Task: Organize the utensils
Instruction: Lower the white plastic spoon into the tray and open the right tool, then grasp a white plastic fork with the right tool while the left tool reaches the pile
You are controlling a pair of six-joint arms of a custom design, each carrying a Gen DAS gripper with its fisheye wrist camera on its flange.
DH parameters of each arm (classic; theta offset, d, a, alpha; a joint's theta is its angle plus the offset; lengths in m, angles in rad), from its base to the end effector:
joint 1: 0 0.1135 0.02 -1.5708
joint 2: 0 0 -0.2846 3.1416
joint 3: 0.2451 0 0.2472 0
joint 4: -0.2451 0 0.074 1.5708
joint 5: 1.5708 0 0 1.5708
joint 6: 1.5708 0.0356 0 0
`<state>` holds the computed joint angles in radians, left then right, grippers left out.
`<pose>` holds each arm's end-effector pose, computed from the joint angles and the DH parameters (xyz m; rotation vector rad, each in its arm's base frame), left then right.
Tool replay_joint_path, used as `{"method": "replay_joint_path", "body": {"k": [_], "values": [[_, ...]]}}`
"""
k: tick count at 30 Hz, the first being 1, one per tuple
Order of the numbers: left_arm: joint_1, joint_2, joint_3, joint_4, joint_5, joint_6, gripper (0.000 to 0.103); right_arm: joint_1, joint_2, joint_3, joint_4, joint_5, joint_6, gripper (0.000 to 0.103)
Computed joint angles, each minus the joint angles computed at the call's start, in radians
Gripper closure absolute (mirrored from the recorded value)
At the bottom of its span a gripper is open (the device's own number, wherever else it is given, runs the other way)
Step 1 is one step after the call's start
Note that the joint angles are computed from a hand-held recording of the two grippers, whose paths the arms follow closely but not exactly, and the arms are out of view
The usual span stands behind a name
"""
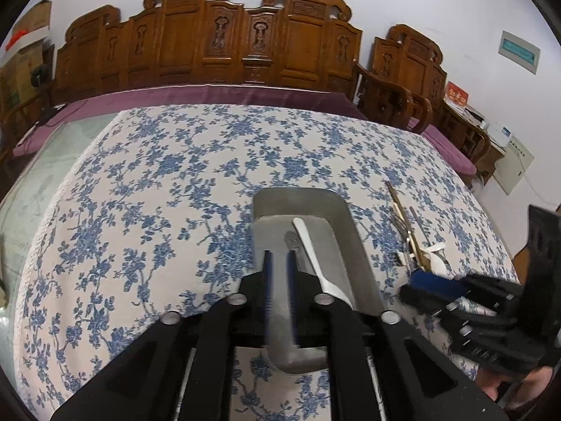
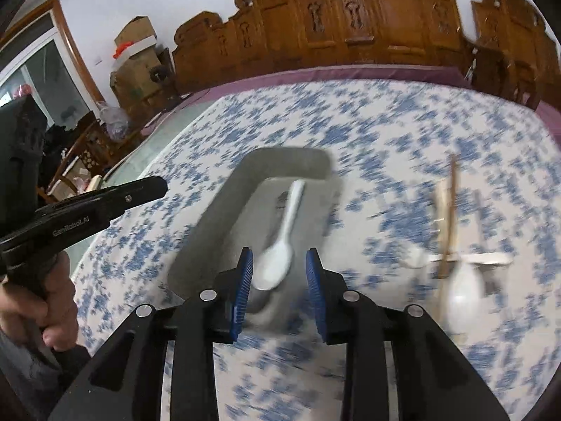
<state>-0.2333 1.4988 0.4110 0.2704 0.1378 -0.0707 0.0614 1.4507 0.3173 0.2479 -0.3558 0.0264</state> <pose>0.2312 -0.0600 0.1331 0.2602 2.3862 -0.3074 0.2086 0.0252 0.1211 -0.1986 2.4297 0.4751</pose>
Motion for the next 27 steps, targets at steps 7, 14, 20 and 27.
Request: {"method": "replay_joint_path", "body": {"k": [7, 14, 20, 27], "values": [[-0.148, -0.006, -0.014, 0.032, -0.044, -0.05, 0.064, -0.332, -0.048, 0.016, -0.132, -0.059, -0.288, 0.069], [-0.309, 0.047, -0.015, 0.079, -0.114, -0.114, 0.052, -0.505, 0.099, 0.062, -0.115, -0.069, -0.436, 0.059], [-0.428, 0.11, -0.011, 0.127, -0.174, -0.157, 0.051, -0.483, 0.277, 0.066, 0.006, -0.027, -0.416, 0.059], [-0.501, 0.166, 0.002, 0.147, -0.201, -0.17, 0.051, -0.352, 0.331, 0.017, 0.162, 0.082, -0.36, 0.046]]}}
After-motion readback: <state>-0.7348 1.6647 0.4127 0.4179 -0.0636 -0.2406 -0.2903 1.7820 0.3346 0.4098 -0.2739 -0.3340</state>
